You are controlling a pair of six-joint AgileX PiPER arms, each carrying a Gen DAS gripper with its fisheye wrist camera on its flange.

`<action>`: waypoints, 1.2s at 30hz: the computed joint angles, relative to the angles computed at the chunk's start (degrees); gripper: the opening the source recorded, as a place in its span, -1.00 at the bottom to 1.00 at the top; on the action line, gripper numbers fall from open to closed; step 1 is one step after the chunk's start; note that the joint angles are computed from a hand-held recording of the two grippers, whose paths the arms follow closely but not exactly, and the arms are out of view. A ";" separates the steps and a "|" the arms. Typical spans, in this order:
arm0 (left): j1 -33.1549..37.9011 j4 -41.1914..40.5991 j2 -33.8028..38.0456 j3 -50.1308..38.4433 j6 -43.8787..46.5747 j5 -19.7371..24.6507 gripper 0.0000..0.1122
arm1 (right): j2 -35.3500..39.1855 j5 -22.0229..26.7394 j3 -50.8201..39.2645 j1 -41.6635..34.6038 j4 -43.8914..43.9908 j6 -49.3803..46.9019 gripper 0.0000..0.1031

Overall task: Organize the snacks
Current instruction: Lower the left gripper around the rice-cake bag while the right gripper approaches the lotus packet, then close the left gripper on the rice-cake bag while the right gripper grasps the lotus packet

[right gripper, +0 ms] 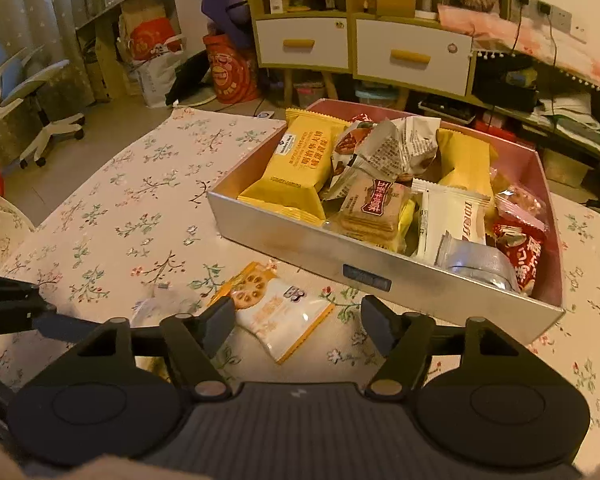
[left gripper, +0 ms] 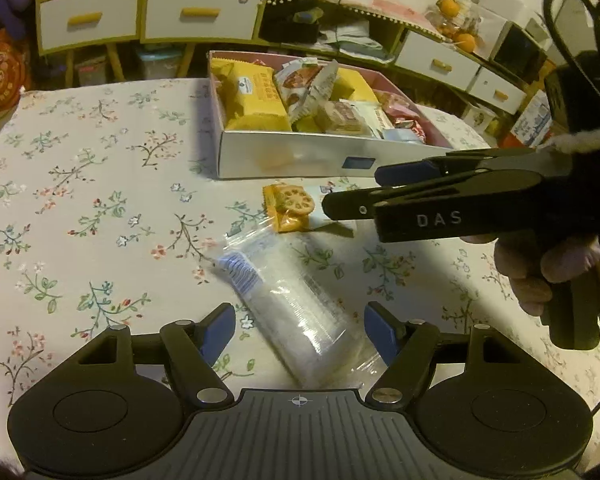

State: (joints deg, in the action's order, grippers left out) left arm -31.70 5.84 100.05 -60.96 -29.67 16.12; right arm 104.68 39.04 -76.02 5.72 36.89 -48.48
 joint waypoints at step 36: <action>2.20 23.77 -0.92 3.60 -16.88 0.52 -0.14 | -2.67 -1.74 5.07 3.36 0.87 -11.80 0.38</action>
